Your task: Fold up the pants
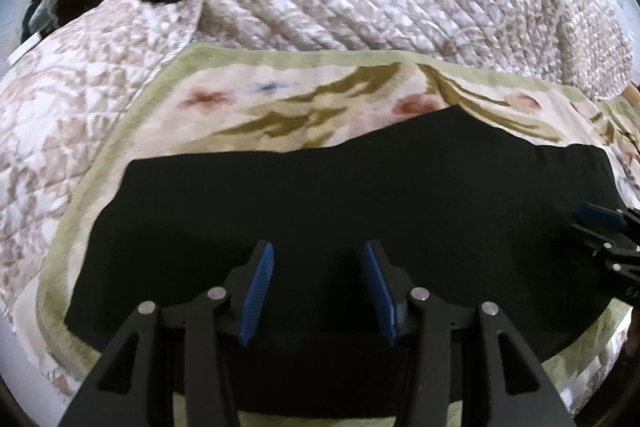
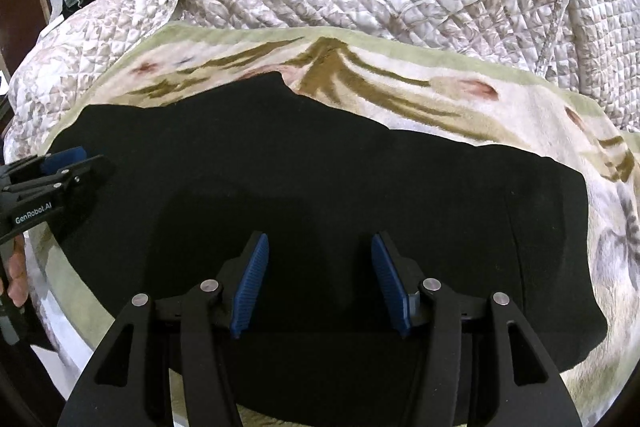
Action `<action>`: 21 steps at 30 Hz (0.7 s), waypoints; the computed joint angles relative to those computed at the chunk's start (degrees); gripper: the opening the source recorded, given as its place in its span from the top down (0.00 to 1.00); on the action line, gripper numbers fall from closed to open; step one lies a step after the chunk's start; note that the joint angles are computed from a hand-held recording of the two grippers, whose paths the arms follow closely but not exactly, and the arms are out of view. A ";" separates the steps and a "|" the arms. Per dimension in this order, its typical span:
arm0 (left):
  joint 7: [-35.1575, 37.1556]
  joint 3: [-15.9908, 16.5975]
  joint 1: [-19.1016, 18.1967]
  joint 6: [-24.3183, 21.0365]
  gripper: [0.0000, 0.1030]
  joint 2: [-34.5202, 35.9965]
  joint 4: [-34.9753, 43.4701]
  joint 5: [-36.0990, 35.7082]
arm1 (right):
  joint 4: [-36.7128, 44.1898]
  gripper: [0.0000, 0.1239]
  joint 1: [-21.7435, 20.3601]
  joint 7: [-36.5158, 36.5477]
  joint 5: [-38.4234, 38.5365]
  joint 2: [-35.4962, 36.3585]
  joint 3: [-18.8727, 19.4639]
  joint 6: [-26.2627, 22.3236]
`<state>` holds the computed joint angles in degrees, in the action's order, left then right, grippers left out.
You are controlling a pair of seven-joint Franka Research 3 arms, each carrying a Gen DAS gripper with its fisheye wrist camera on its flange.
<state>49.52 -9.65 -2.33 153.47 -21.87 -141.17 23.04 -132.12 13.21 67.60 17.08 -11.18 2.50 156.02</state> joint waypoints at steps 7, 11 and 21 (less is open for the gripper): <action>-3.16 -0.12 1.17 -2.35 0.52 -3.28 -2.62 0.25 | -1.04 0.56 1.36 -3.16 3.37 -1.34 -0.34 1.22; -5.58 -0.72 2.40 -3.85 0.52 -4.65 -3.53 1.85 | -0.87 0.56 0.44 -1.05 0.36 -0.76 0.61 -1.01; -7.66 -0.10 2.86 -6.89 0.52 -7.50 -5.08 1.98 | -1.41 0.56 0.90 -2.03 2.73 -1.78 -0.36 0.17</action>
